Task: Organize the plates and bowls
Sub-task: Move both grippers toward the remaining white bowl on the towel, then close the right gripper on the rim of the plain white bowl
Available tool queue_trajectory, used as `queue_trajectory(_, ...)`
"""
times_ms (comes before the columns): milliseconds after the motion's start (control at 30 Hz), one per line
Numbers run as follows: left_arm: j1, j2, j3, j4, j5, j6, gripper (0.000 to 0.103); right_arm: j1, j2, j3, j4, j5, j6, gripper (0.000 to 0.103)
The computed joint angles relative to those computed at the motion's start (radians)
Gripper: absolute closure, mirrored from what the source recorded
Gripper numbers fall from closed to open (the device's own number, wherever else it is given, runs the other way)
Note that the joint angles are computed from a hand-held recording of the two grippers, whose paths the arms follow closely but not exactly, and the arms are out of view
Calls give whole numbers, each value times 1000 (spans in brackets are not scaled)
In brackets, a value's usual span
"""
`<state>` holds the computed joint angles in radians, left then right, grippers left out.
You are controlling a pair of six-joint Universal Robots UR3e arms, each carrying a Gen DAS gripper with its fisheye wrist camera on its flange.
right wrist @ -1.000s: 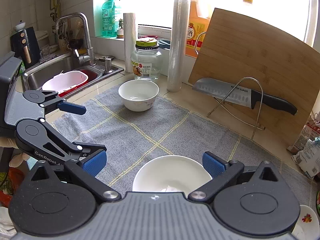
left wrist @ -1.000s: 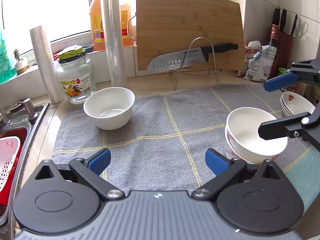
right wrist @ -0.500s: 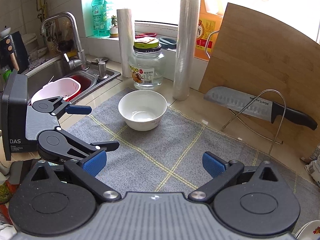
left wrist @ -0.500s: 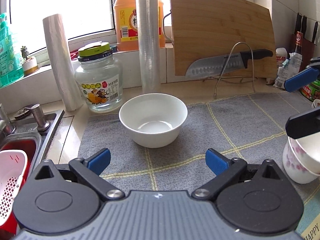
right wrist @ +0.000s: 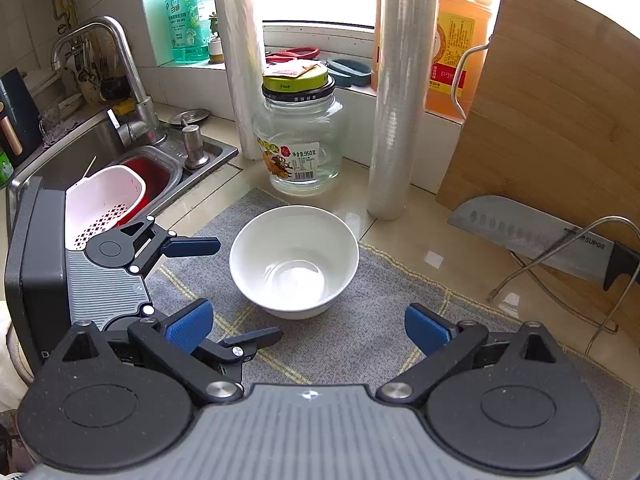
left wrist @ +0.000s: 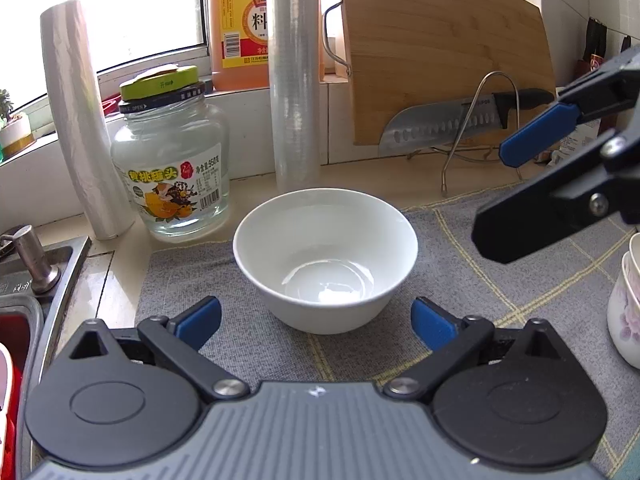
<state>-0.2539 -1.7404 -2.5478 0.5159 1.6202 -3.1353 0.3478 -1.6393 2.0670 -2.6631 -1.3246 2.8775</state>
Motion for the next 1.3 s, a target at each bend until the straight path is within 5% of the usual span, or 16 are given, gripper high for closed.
queue_trajectory(667, 43, -73, 55, 37, -73, 64, 3, 30, 371, -353, 111, 13, -52, 9)
queue_trajectory(1300, 104, -49, 26, 47, -177, 88, 5, 49, 457, -443, 142, 22, -64, 22)
